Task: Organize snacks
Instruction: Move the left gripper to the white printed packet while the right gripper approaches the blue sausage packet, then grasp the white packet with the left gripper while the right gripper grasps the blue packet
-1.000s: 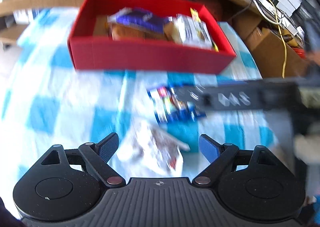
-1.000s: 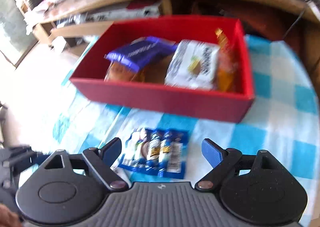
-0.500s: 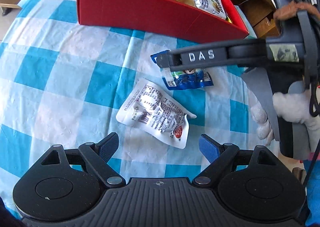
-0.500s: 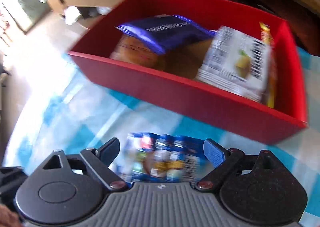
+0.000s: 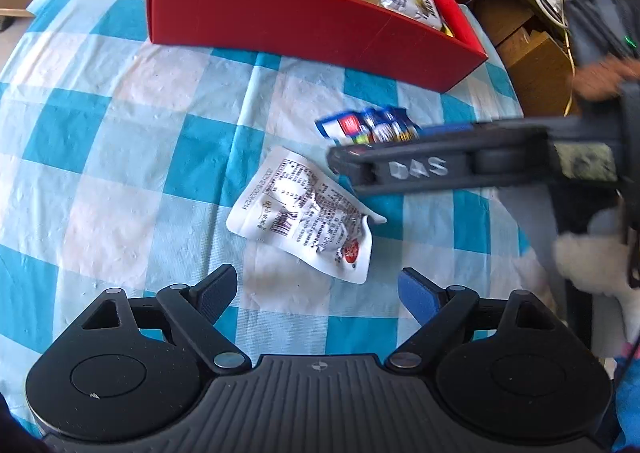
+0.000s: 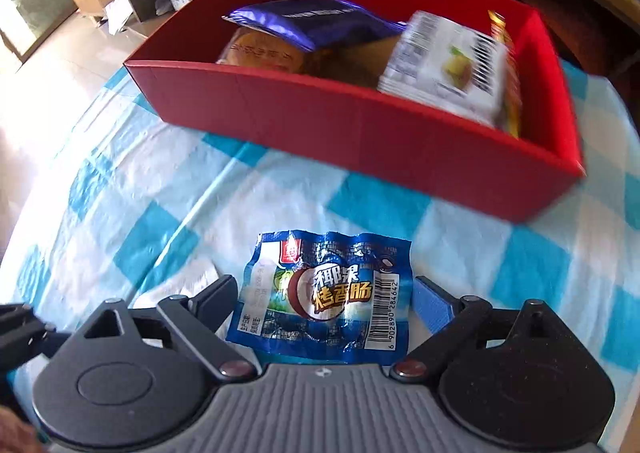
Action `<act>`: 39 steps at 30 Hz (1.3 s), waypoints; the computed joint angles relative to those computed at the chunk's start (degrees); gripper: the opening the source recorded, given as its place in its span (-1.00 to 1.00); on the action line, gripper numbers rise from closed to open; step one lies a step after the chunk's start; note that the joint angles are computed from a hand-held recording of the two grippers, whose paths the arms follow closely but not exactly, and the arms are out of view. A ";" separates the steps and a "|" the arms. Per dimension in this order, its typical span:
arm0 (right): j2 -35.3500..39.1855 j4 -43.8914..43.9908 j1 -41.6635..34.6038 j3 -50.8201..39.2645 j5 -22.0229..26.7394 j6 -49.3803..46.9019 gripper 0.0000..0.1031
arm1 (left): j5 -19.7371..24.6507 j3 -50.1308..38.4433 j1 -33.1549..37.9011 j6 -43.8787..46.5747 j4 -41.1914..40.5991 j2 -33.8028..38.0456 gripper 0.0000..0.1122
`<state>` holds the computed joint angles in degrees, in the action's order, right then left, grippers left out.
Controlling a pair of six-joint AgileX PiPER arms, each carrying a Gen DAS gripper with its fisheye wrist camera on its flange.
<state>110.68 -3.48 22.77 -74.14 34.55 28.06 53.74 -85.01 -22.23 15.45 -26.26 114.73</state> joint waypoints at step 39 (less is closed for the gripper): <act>-21.37 4.33 -2.66 25.26 -5.45 2.02 0.71 | -5.55 1.18 -7.01 -15.91 22.47 -3.33 0.39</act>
